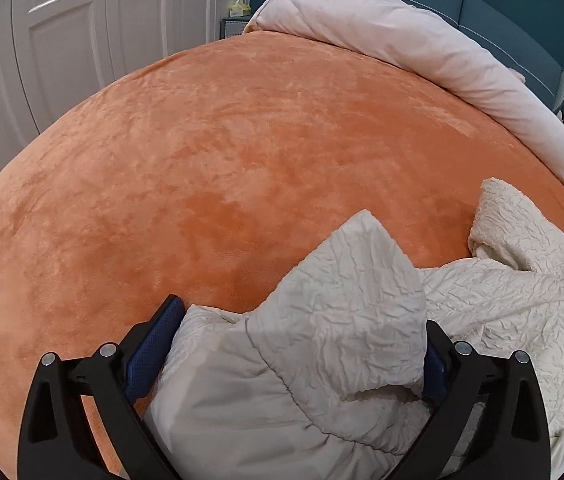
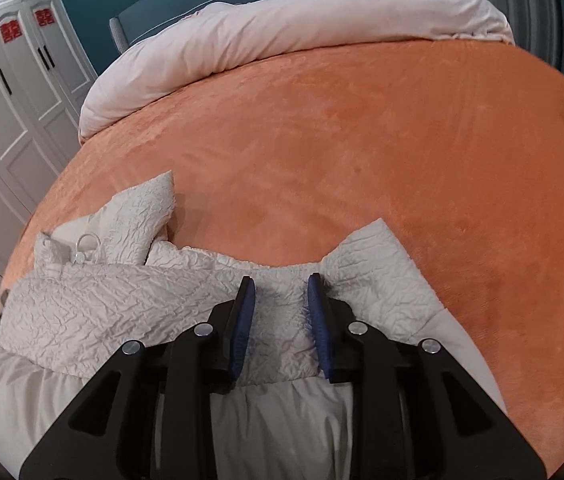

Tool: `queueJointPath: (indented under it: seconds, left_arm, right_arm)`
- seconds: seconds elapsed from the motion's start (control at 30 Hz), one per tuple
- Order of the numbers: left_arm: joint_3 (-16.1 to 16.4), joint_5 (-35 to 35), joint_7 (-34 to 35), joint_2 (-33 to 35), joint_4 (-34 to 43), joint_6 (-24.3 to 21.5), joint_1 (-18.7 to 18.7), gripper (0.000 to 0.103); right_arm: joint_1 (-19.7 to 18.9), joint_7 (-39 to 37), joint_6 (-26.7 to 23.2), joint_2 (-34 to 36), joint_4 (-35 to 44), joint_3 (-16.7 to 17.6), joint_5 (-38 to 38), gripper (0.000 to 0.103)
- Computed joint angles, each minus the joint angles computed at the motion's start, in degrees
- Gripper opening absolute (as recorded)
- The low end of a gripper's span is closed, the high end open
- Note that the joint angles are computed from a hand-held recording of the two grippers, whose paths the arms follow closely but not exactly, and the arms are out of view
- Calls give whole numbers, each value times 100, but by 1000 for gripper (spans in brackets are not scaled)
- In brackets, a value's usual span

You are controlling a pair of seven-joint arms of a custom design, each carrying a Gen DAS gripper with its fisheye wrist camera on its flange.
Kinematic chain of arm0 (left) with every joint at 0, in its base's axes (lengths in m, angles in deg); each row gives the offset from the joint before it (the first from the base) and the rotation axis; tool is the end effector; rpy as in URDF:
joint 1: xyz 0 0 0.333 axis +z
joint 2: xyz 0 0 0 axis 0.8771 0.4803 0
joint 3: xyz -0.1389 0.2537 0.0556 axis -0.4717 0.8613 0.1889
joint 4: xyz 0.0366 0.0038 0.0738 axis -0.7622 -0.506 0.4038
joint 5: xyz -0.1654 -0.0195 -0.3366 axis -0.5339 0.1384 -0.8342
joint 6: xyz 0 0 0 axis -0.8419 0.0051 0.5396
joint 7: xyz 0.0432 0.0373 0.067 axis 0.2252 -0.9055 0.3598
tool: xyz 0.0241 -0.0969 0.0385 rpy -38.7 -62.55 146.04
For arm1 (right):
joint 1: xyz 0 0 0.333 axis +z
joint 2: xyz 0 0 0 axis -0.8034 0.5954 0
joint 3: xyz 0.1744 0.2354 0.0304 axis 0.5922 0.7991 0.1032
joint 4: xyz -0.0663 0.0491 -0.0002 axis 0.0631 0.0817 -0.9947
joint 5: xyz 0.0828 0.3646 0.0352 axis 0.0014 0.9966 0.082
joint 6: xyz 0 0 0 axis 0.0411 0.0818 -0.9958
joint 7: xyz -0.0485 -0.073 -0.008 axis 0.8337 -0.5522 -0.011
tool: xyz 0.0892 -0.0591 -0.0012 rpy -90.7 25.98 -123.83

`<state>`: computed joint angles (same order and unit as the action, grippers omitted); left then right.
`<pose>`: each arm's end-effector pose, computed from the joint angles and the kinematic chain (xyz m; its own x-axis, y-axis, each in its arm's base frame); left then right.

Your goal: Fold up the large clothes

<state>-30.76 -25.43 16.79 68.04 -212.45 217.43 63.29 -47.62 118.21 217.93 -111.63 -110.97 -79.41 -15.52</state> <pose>0.5075 -0.0462 0.4692 0.1464 -0.9836 0.1049 -0.7858 -0.1801 -0.5917 0.4114 0.1380 0.4946 -0.2404 -0.9329 -0.2683 -0.6954 0.3583 -0.6229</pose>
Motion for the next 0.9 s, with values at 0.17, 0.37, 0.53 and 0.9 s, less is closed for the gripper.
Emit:
queueJointPath:
  seconds: [0.17, 0.37, 0.53, 0.9]
  left_arm:
    - [-60, 253, -120, -514, -2, -551, 52, 94]
    - [174, -548, 751, -2032, -710, -1133, -448, 94]
    - [-62, -487, 679, -2623, -843, -1647, -417, 94]
    - [71, -614, 749, -2525, -825, -1987, -433, 94]
  right_arm:
    - [81, 241, -1171, -277, 618, 368, -391, 29]
    - [1225, -564, -1201, -70, 1311, 413, 119, 29]
    - [1373, -309, -1354, 836, 2188, 898, -313, 29]
    - [1828, -88, -1912, 1367, 2881, 454, -461, 29]
